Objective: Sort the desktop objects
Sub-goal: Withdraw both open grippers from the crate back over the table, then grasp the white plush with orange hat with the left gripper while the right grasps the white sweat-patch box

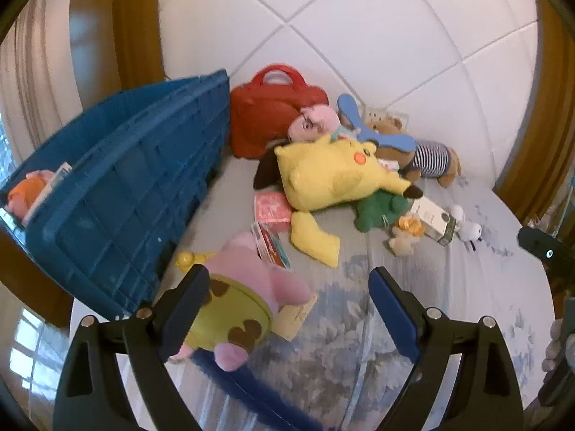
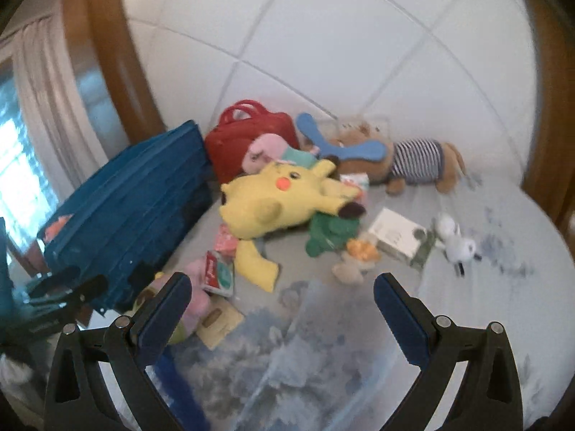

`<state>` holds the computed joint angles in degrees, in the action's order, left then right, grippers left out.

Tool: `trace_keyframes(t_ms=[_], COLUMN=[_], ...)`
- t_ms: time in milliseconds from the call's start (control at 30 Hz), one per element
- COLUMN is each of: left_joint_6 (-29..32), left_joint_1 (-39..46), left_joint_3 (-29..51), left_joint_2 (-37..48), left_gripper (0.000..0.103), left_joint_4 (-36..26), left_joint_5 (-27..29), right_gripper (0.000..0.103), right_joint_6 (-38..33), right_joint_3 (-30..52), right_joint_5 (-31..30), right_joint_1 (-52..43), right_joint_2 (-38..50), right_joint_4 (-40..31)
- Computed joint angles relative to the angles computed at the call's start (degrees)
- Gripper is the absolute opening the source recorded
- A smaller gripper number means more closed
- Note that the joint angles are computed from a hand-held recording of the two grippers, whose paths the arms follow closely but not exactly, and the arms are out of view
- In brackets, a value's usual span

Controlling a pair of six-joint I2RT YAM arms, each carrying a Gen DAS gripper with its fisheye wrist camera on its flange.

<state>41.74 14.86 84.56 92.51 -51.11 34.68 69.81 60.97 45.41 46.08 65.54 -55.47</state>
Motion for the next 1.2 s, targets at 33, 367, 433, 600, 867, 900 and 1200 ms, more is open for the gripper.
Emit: trace_keyframes(t_ms=[33, 367, 433, 600, 867, 900, 1200], left_joint_6=[0.0, -2.2, -3.1, -9.8, -24.5, -25.8, -31.4], left_joint_1=[-0.6, -10.8, -13.5, -21.3, -37.1, -39.1, -50.7], left_joint_3=[-0.5, -5.6, -6.2, -7.4, -9.7, -9.9, -0.4], left_joint_2=[0.1, 2.5, 2.8, 3.6, 8.5, 9.7, 28.2], left_gripper=[0.091, 0.091, 0.091, 0.091, 0.091, 0.091, 0.091], left_joint_4=[0.4, 4.6, 4.7, 8.2, 19.5, 21.2, 26.1], left_joint_5=[-0.2, -1.8, -2.7, -6.5, -16.3, -17.7, -27.3], right_gripper=[0.103, 0.103, 0.103, 0.103, 0.103, 0.103, 0.103], right_joint_6=[1.4, 5.2, 2.5, -8.6, -49.9, -54.4, -72.0], right_joint_3=[-1.0, -7.9, -10.2, -13.0, -20.2, -21.2, -22.6], right_joint_5=[0.0, -2.5, -5.4, -10.2, -34.4, -38.2, -56.1], right_joint_1=[-0.4, -5.6, -8.7, -19.7, -56.3, -61.3, -80.4], right_joint_2=[-1.2, -7.7, -10.0, -13.8, -13.6, -12.1, 8.0], right_joint_4=[-1.4, -6.7, -5.9, -4.8, 14.3, 17.1, 36.3])
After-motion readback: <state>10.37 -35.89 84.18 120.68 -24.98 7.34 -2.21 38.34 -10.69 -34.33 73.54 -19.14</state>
